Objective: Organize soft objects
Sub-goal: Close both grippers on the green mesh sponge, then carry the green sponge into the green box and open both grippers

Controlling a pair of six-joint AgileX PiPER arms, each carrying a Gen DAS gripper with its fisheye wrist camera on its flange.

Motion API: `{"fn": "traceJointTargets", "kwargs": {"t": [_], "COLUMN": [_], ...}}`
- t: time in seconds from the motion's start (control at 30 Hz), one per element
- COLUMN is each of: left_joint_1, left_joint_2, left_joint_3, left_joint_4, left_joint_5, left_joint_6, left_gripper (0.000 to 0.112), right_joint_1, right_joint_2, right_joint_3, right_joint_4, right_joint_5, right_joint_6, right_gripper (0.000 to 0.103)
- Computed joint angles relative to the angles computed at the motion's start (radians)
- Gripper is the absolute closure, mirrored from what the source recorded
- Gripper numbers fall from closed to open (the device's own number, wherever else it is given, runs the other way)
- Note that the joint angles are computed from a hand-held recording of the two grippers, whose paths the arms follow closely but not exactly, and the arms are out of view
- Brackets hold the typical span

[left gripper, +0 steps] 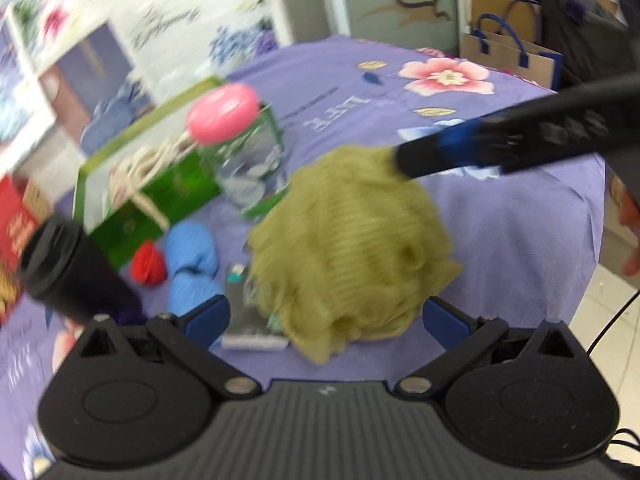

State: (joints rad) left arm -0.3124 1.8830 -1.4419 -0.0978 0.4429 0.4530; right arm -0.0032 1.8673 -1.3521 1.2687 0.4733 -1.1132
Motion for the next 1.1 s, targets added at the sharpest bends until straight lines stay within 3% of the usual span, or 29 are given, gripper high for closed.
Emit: {"fn": "traceJointTargets", "kwargs": {"t": [0.07,0.17,0.3,0.4,0.57,0.7,0.77,0.8,0.83,0.93,1.1], "left_joint_1": [-0.019,-0.038,-0.016,-0.01,0.004,0.03,0.049,0.061,0.068,0.087,0.131], "left_joint_2": [0.017,0.06,0.102,0.117,0.166,0.218,0.23,0.23,0.226,0.2,0.159], "left_joint_3": [-0.003,-0.042,-0.106,-0.122,-0.182,-0.267,-0.298,-0.306,-0.312,-0.31,-0.335], "left_joint_4": [0.044,0.152,0.03,-0.021,-0.103,-0.16,-0.209,-0.245,-0.261,-0.297,-0.457], "left_joint_5": [-0.032,-0.037,0.007,0.01,0.062,0.148,0.193,0.215,0.232,0.269,0.355], "left_joint_6": [-0.012,-0.092,0.016,0.058,0.138,0.115,0.124,0.142,0.14,0.118,0.158], "left_gripper": [0.01,0.01,0.01,0.01,0.01,0.01,0.02,0.031,0.038,0.051,0.056], "right_joint_1": [0.001,0.015,0.022,0.032,-0.004,0.003,0.009,0.01,0.011,0.029,0.031], "right_joint_2": [0.043,0.074,0.121,0.172,0.287,0.353,0.367,0.358,0.34,0.253,0.139], "right_joint_3": [-0.085,-0.161,-0.259,-0.322,-0.456,-0.542,-0.6,-0.598,-0.579,-0.449,-0.35], "right_joint_4": [-0.093,-0.142,-0.197,-0.348,-0.317,-0.326,-0.393,-0.406,-0.4,-0.371,-0.35], "right_joint_5": [0.06,0.088,0.138,0.127,0.288,0.37,0.411,0.413,0.409,0.321,0.252], "right_joint_6": [0.124,0.15,0.147,0.248,0.311,0.385,0.467,0.473,0.439,0.28,0.184], "right_gripper": [0.064,0.063,0.063,0.062,0.055,0.049,0.048,0.049,0.056,0.075,0.081]}}
